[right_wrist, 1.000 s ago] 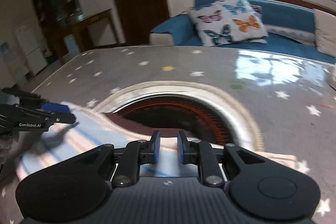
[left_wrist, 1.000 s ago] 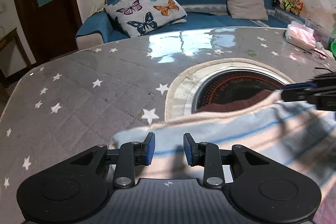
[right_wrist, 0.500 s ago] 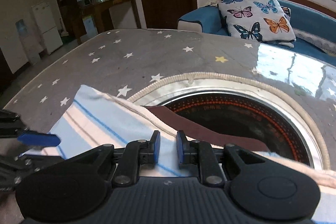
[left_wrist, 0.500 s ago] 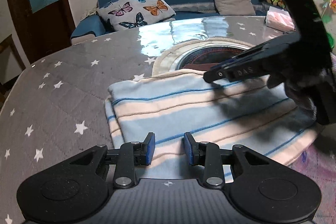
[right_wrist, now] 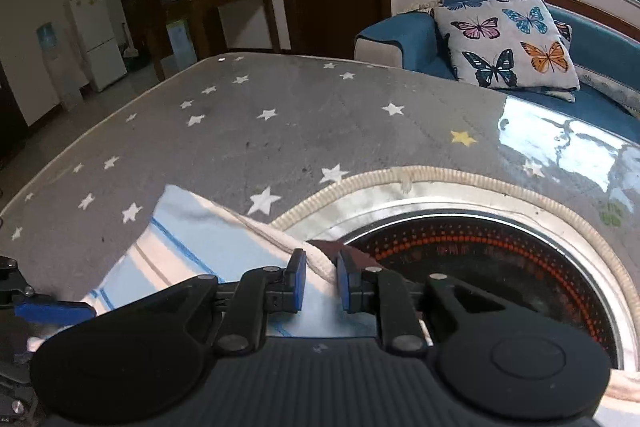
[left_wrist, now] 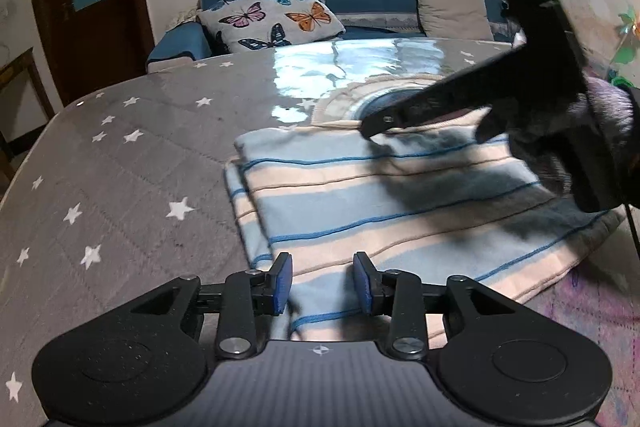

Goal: Fold clothes

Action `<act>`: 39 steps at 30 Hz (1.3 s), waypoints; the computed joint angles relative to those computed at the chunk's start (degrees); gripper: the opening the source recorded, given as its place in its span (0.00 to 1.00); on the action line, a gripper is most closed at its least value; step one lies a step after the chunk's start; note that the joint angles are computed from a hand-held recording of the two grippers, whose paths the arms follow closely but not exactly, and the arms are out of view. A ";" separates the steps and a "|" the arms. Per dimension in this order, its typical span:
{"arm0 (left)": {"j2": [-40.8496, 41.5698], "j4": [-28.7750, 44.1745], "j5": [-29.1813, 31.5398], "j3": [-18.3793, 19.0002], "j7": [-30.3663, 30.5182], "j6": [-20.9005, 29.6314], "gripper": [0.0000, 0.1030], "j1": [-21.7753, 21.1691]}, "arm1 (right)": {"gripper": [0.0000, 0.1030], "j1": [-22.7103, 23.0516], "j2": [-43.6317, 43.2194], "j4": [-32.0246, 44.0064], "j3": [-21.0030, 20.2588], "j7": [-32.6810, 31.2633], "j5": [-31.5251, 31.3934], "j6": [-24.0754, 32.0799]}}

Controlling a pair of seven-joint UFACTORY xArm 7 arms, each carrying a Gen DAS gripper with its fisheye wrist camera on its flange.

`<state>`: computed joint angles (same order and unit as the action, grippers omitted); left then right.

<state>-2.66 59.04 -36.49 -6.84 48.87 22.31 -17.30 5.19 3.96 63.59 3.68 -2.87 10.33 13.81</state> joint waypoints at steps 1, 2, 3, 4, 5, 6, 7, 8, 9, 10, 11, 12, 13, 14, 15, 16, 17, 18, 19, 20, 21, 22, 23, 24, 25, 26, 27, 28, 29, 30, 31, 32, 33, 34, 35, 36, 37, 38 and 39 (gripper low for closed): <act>-0.23 -0.10 0.01 0.10 -0.31 -0.22 0.36 0.13 | 0.16 -0.19 -1.14 -0.50 0.32 -1.90 1.24 0.70; -0.20 0.17 0.05 0.25 -0.72 -0.16 0.36 0.28 | 0.16 -0.09 -2.30 -1.32 0.42 -3.16 1.86 0.81; -0.22 0.24 0.13 0.36 -1.26 -0.15 0.36 0.43 | 0.17 0.13 -3.50 -2.11 0.48 -4.67 2.72 1.28; -0.09 0.38 0.83 0.42 -2.20 -0.20 0.36 0.63 | 0.17 0.41 -4.38 -2.61 0.40 -6.45 4.10 2.11; 0.12 0.56 1.99 0.38 -3.44 -0.55 0.36 0.81 | 0.17 0.92 -5.89 -3.46 0.37 -9.62 6.70 3.74; 0.12 0.46 2.55 0.41 -4.12 -0.86 0.36 0.97 | 0.17 1.48 -7.07 -4.50 0.29 -10.73 7.04 4.45; 0.16 0.38 2.95 0.50 -4.92 -0.93 0.36 1.17 | 0.17 2.11 -8.30 -5.65 0.28 -11.69 6.91 5.15; 0.16 0.31 3.05 0.63 -5.33 -0.77 0.36 1.35 | 0.17 2.81 -9.52 -6.95 0.31 -12.41 6.77 5.56; 0.09 0.13 3.22 0.75 -5.67 -0.72 0.36 1.55 | 0.17 3.63 -10.63 -8.31 0.38 -12.96 6.93 5.61; -0.08 -0.26 3.46 0.83 -5.85 -0.94 0.36 1.71 | 0.17 4.41 -11.38 -9.31 0.29 -13.66 7.23 5.38; -0.25 -0.66 3.77 0.94 -6.28 -1.06 0.36 1.88 | 0.17 5.50 -12.43 -11.09 0.63 -14.46 7.29 3.97; -0.58 -1.00 3.41 1.14 -6.21 -0.88 0.36 2.02 | 0.17 6.18 -13.12 -12.48 0.97 -14.16 6.66 2.50; -0.99 -1.44 3.46 1.26 -6.36 -1.02 0.36 2.11 | 0.17 6.79 -13.57 -13.53 1.30 -13.59 5.88 1.39; -1.36 -1.98 4.60 1.26 -7.30 -1.53 0.36 2.27 | 0.17 7.49 -13.90 -14.33 1.47 -13.18 5.37 0.65; -1.40 -2.18 5.92 1.31 -8.45 -1.81 0.36 2.44 | 0.17 6.99 -14.43 -15.42 2.62 -10.38 2.47 -0.62; -1.73 -2.48 6.70 1.45 -9.53 -1.65 0.35 2.61 | 0.17 5.10 -14.95 -16.54 4.90 -6.29 -2.57 -2.32; -2.08 -2.60 6.59 1.73 -10.12 -1.18 0.35 2.69 | 0.17 4.39 -15.48 -17.37 5.90 -4.59 -5.33 -3.49; -2.44 -2.78 6.39 1.89 -10.50 -1.18 0.35 2.65 | 0.17 6.07 -15.85 -17.91 4.67 -3.93 -5.69 -4.25; -2.95 -3.04 5.71 2.05 -10.44 -1.62 0.35 2.47 | 0.18 9.25 -16.24 -18.34 2.10 -4.49 -3.66 -4.67; -3.30 -3.05 4.76 2.23 -10.05 -1.97 0.35 2.14 | 0.18 10.36 -16.60 -18.62 1.61 -5.78 -0.85 -4.73; -3.55 -2.90 3.61 2.42 -9.62 -2.12 0.35 1.74 | 0.20 11.21 -16.70 -18.68 1.18 -5.96 -0.19 -4.23; -3.73 -2.64 2.51 2.53 -9.08 -2.08 0.35 1.28 | 0.24 11.44 -16.69 -18.81 1.16 -5.72 -0.21 -3.93; -3.71 -2.29 1.33 2.61 -8.12 -2.05 0.35 0.74 | 0.26 11.42 -16.88 -19.63 1.52 -5.13 -0.60 -4.55; -3.65 -2.07 0.79 2.44 -7.52 -2.22 0.35 0.26 | 0.28 11.30 -17.22 -20.33 1.87 -4.72 -1.35 -5.35; -3.52 -1.98 0.76 2.15 -7.20 -2.60 0.35 -0.13 | 0.27 11.25 -17.85 -21.22 2.21 -4.54 -2.28 -6.22; -3.36 -1.92 0.78 1.92 -6.94 -2.88 0.35 -0.47 | 0.27 12.60 -19.15 -22.28 1.14 -5.58 -1.37 -6.70; -3.12 -1.87 0.74 1.69 -6.74 -3.17 0.35 -0.81 | 0.27 14.02 -20.26 -22.98 -0.35 -6.52 0.07 -6.51; -2.84 -1.77 0.40 1.55 -6.39 -3.22 0.35 -1.13 | 0.27 13.42 -21.64 -23.91 -0.20 -5.51 0.01 -6.25; -2.57 -1.71 0.26 1.39 -6.33 -3.16 0.35 -1.34 | 0.27 11.39 -23.19 -25.04 1.17 -3.10 -1.23 -6.06; -2.34 -1.79 0.61 1.14 -6.63 -3.34 0.35 -1.42 | 0.27 9.80 -24.72 -26.12 1.91 -1.30 -2.38 -5.65; -2.14 -1.95 0.87 0.96 -6.80 -3.58 0.35 -1.50 | 0.27 8.41 -26.36 -27.33 2.39 0.23 -3.48 -5.32; -2.17 -2.28 0.93 0.84 -6.96 -3.50 0.35 -1.56 | 0.27 6.76 -27.81 -28.36 3.11 1.85 -4.85 -4.85; -2.01 -2.44 1.60 0.69 -7.66 -3.46 0.35 -1.50 | 0.27 4.81 -29.43 -29.52 4.06 3.68 -6.43 -4.26; -2.00 -2.82 2.54 0.51 -8.44 -3.77 0.35 -1.41 | 0.27 3.31 -30.82 -30.55 4.60 5.31 -7.66 -3.75; -2.18 -3.33 2.71 0.48 -8.58 -4.15 0.35 -1.44 | 0.27 2.57 -32.34 -31.58 4.21 6.45 -8.23 -2.82; -2.63 -3.95 2.41 0.59 -8.52 -4.26 0.35 -1.52 | 0.27 2.38 -33.88 -32.58 3.57 7.33 -8.40 -1.65; -3.05 -4.43 2.11 0.73 -8.47 -4.20 0.35 -1.63 | 0.27 2.10 -35.25 -33.67 3.04 8.13 -8.58 -0.91; -3.44 -4.90 2.06 0.86 -8.47 -4.22 0.35 -1.73 | 0.27 1.55 -36.49 -34.76 2.92 8.98 -9.01 -0.47; -3.76 -5.34 2.27 0.96 -8.73 -4.20 0.35 -1.78 | 0.29 1.25 -38.02 -36.03 2.65 9.51 -9.39 0.18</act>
<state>-6.42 53.70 -34.22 -5.88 40.14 18.11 -19.08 6.44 -34.07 27.56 6.33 6.63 0.94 13.98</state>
